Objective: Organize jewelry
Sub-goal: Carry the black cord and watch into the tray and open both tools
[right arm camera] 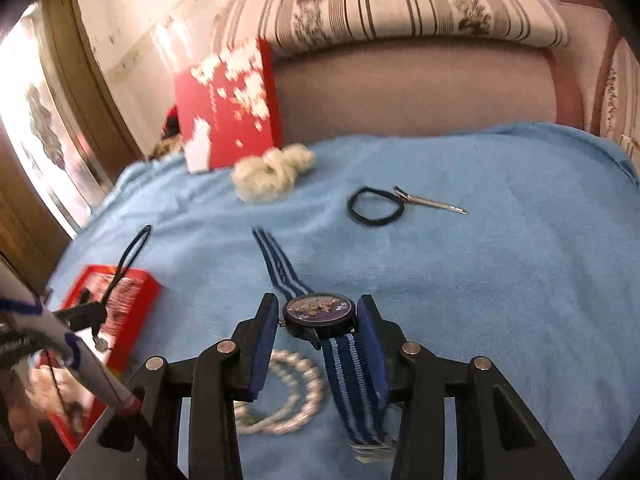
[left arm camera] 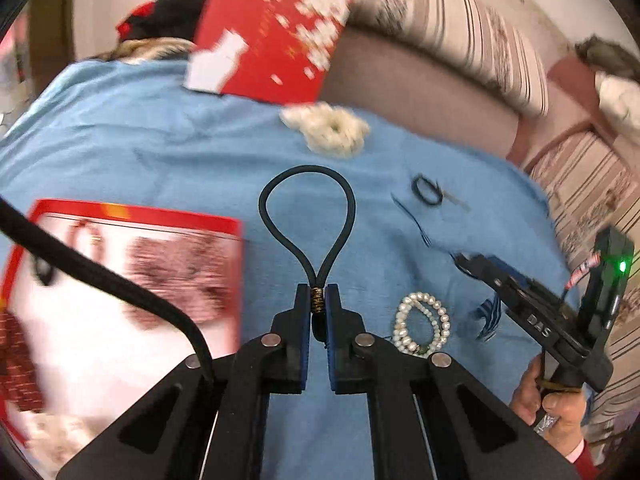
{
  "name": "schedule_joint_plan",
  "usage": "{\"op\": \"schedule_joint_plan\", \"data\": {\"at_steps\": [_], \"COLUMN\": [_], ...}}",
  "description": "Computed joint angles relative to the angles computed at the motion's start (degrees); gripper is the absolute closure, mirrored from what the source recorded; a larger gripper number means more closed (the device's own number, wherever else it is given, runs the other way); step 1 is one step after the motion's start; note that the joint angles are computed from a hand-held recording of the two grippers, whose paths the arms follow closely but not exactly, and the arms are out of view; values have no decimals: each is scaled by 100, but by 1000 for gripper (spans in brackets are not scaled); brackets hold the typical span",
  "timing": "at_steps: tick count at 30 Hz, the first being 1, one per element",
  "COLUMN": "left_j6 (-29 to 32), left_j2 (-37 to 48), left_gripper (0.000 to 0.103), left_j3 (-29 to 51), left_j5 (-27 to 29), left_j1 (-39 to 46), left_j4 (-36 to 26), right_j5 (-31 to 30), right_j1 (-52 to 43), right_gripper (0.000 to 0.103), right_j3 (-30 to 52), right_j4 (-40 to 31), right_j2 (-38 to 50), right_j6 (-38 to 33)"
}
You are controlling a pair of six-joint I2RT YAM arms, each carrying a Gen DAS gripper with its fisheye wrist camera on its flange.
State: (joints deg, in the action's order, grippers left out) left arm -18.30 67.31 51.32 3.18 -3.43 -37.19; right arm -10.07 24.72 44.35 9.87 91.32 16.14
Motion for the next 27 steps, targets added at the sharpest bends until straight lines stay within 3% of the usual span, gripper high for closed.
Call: {"op": "schedule_joint_plan", "data": {"at_steps": [7,14,20,27], "left_j6": [1418,2900,3272,2970], "left_j2": [-1064,-841,-43,627], "left_gripper": [97,97,97,97], "left_j3": [245,453,390,-26], "left_j5": [692,1213,1355,1177], "left_j1": [2234,4277,4688,4458], "left_j4": [-1209,-1445,-1141,-633], "right_j5": [265,1166,1460,1456], "right_j1": [684,2064,3068,3704], "right_gripper": [59,59,59,59], "right_j3": [-273,737,2013,3547], "right_j4": [-502,-1327,-1604,-2023], "right_j2": [-1196,-1208,-245,1772], "right_j6": [635,782,970,1143]}}
